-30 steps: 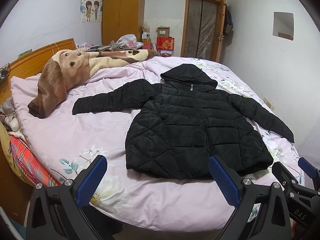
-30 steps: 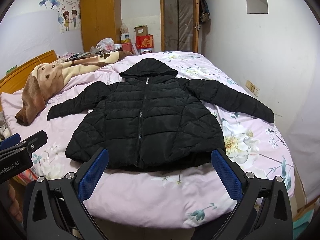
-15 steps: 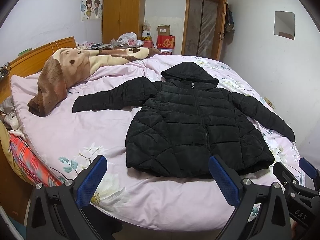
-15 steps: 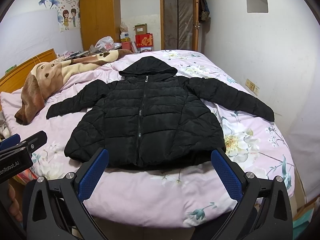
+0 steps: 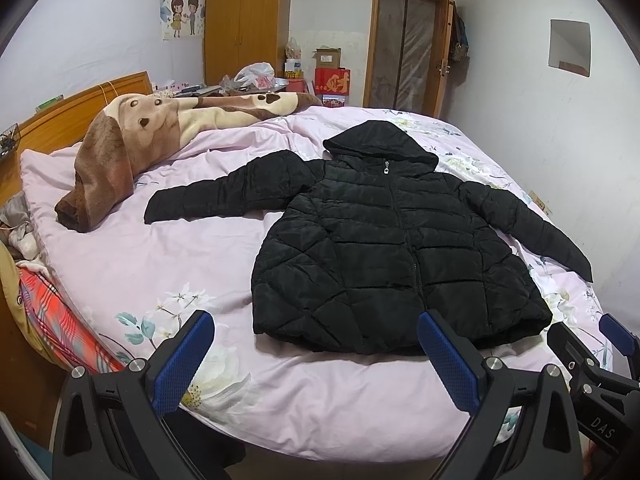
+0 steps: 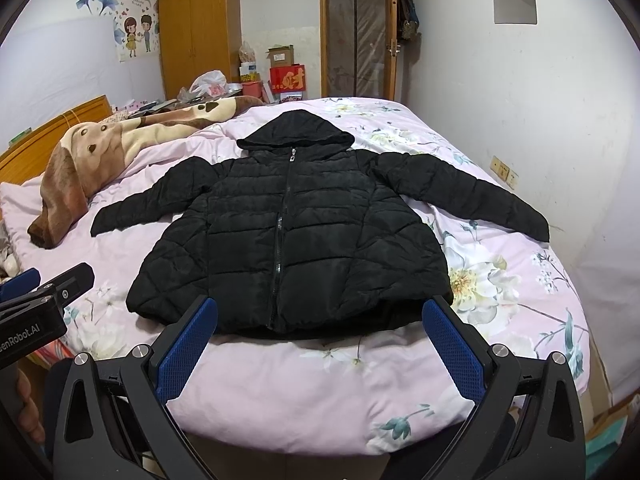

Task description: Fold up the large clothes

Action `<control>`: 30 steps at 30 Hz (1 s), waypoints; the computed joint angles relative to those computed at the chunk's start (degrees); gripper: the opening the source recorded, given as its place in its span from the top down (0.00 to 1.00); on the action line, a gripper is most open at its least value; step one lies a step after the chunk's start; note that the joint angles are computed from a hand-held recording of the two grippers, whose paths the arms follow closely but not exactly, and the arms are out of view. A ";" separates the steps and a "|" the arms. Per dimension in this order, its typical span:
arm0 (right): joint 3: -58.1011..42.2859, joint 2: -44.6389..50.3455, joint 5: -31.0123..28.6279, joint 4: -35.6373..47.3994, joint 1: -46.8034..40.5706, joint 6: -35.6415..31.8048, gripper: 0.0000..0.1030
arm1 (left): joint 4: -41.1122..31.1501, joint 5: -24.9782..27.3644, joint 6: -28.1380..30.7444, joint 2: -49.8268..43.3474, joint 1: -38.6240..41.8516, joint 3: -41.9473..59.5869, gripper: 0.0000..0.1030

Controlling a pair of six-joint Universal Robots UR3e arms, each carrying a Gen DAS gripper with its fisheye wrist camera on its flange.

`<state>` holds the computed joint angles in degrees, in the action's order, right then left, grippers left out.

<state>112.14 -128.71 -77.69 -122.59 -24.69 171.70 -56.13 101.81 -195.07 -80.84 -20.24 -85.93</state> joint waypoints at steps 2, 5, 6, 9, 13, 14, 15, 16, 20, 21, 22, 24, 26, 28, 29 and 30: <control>0.22 0.12 -0.18 -0.37 0.08 0.13 0.01 | 0.71 0.35 0.08 -0.22 -0.12 -0.45 0.00; 0.74 0.62 -0.66 -1.28 0.23 0.33 0.01 | 1.00 0.11 0.44 -0.73 0.25 -0.48 0.00; 0.82 1.04 -1.06 -1.75 0.56 0.45 0.01 | 1.01 -0.12 0.62 -0.96 0.54 -0.44 0.00; 0.08 3.96 -3.39 -3.86 3.32 1.87 0.01 | 1.22 -1.24 1.22 -1.59 2.16 -0.52 0.00; -1.80 9.21 -5.97 -6.79 6.87 3.47 0.01 | 0.83 -6.17 2.87 -1.95 6.74 -0.88 0.00; -2.24 10.40 -6.32 -7.42 7.48 3.71 0.01 | 0.85 -8.14 3.43 -1.98 8.52 -1.13 0.00; -2.89 12.01 -6.74 -8.15 8.21 3.99 0.01 | 0.59 -11.25 4.47 -2.15 11.34 -1.38 0.00; -3.62 13.70 -6.78 -9.07 8.79 4.28 0.01 | 0.54 -12.35 5.02 -2.56 12.87 -1.32 0.00; -6.91 21.51 -6.11 -14.36 11.16 5.32 0.01 | 5.53 -14.42 7.45 -5.86 20.17 -1.60 0.00; -8.15 23.78 -6.32 -15.47 12.09 5.45 0.01 | 5.83 -14.72 7.67 -6.98 21.56 -0.83 0.00; -9.87 26.70 -6.94 -16.71 13.34 5.68 0.01 | 5.79 -16.29 7.82 -8.52 23.89 0.33 0.00; -12.92 31.88 -7.42 -19.39 15.30 5.99 0.01 | 5.09 -20.88 8.19 -11.99 28.56 2.96 0.00; -17.46 37.96 -8.74 -20.95 17.72 6.38 0.01 | 5.10 -20.06 9.39 -16.81 30.58 6.95 0.00; -21.98 43.41 -8.49 -21.78 19.15 6.41 0.01 | 4.33 -20.29 9.80 -21.88 32.86 11.48 0.00; -24.34 45.92 -8.43 -21.85 19.77 6.41 0.01 | 3.15 -22.45 9.95 -24.01 34.64 13.57 0.00; -26.53 48.32 -8.19 -22.36 20.36 6.40 0.01 | 1.86 -24.01 9.73 -26.64 36.25 16.21 0.00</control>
